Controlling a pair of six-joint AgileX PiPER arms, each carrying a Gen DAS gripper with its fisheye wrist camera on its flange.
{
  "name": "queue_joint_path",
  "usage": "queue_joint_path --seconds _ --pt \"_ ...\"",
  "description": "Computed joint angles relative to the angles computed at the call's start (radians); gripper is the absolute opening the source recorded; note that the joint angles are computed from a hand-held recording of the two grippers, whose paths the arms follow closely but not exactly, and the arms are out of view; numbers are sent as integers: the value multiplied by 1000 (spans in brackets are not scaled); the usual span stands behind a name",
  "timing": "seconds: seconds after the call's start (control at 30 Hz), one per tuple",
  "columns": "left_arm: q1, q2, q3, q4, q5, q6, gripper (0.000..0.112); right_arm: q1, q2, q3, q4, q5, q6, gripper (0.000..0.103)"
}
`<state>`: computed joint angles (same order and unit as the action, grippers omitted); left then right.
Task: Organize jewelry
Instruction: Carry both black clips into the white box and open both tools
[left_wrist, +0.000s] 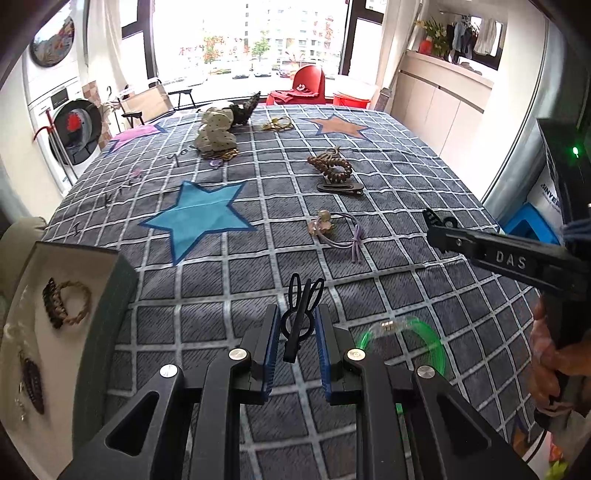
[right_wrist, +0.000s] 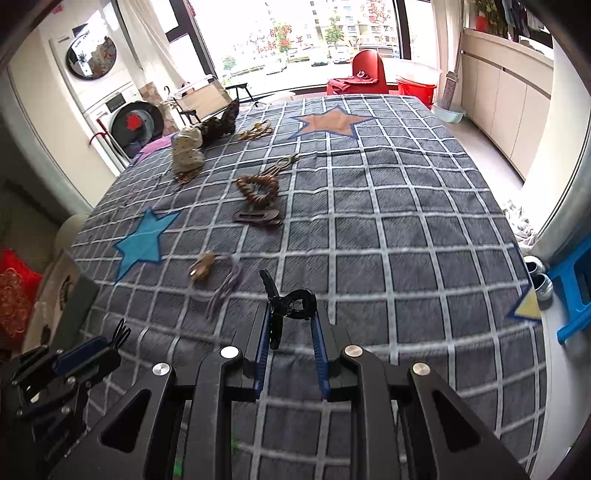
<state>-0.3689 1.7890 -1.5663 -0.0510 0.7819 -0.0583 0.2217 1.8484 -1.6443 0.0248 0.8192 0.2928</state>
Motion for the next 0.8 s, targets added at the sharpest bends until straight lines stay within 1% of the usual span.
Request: queue_joint_path --seconds 0.17,0.4,0.6,0.8 --pt "23 -73 77 -10 -21 9 21 33 -43 39 -9 6 23 24" --pt "65 -157 162 -19 -33 14 21 96 -85 77 -41 17 68 24" --pt "118 -223 222 -37 -37 28 21 156 -95 73 -61 34 105 24" --pt "177 -269 267 -59 -45 48 21 222 -80 30 -83 65 130 24"
